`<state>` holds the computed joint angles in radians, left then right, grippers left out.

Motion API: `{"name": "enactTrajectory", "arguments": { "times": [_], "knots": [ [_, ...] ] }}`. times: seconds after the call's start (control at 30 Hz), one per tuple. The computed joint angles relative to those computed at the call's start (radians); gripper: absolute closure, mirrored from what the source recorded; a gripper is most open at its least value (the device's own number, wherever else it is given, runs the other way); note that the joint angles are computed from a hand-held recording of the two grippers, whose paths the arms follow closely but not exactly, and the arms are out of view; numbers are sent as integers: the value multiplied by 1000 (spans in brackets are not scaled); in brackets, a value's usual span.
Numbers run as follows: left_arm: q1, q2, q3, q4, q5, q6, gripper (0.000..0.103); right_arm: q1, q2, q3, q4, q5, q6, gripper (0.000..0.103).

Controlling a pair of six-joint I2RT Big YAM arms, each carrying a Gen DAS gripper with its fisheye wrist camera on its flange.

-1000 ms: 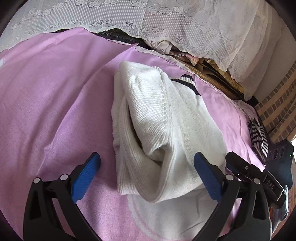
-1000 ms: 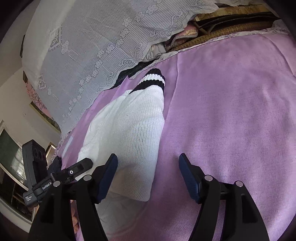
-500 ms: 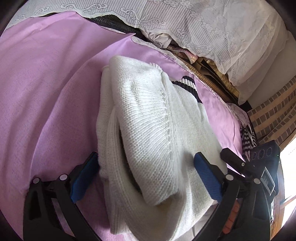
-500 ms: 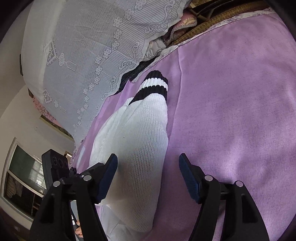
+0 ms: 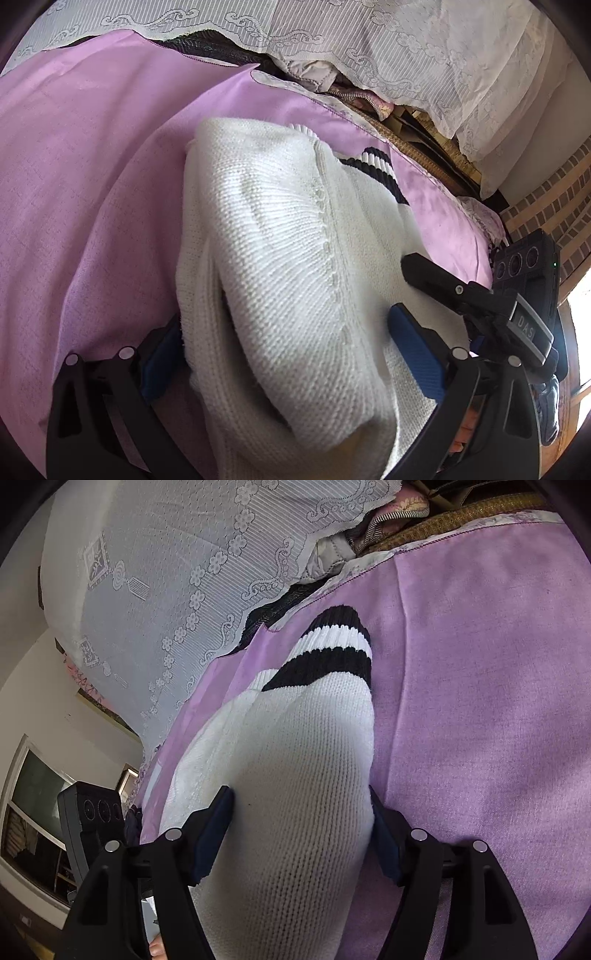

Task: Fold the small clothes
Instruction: 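Lift the sweater bundle and carry it toward the striped garment stack with the right tool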

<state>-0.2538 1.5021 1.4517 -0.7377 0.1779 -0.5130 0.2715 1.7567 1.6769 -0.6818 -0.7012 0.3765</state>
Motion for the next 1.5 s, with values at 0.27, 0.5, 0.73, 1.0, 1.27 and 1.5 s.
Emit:
{"name": "enactTrajectory", "arguments": {
  "times": [0.27, 0.5, 0.73, 1.0, 1.27, 1.5],
  "knots": [
    [-14, -16, -18, 29, -40, 27, 24, 11, -21, -18, 8, 62, -35, 46],
    [-29, -41, -41, 66, -87, 36, 39, 33, -59, -52, 48, 145, -90, 54],
    [-56, -62, -50, 78, -161, 68, 46, 45, -107, -96, 95, 200, -133, 57],
    [-105, -79, -43, 65, -238, 86, 50, 38, -166, -138, 105, 237, -162, 58],
    [-170, -62, 5, 38, -289, 102, 53, -5, -218, -171, 81, 240, -207, 59],
    [-259, 12, 129, -5, -347, 127, 53, -94, -264, -183, 70, 228, -248, 59]
  ]
}}
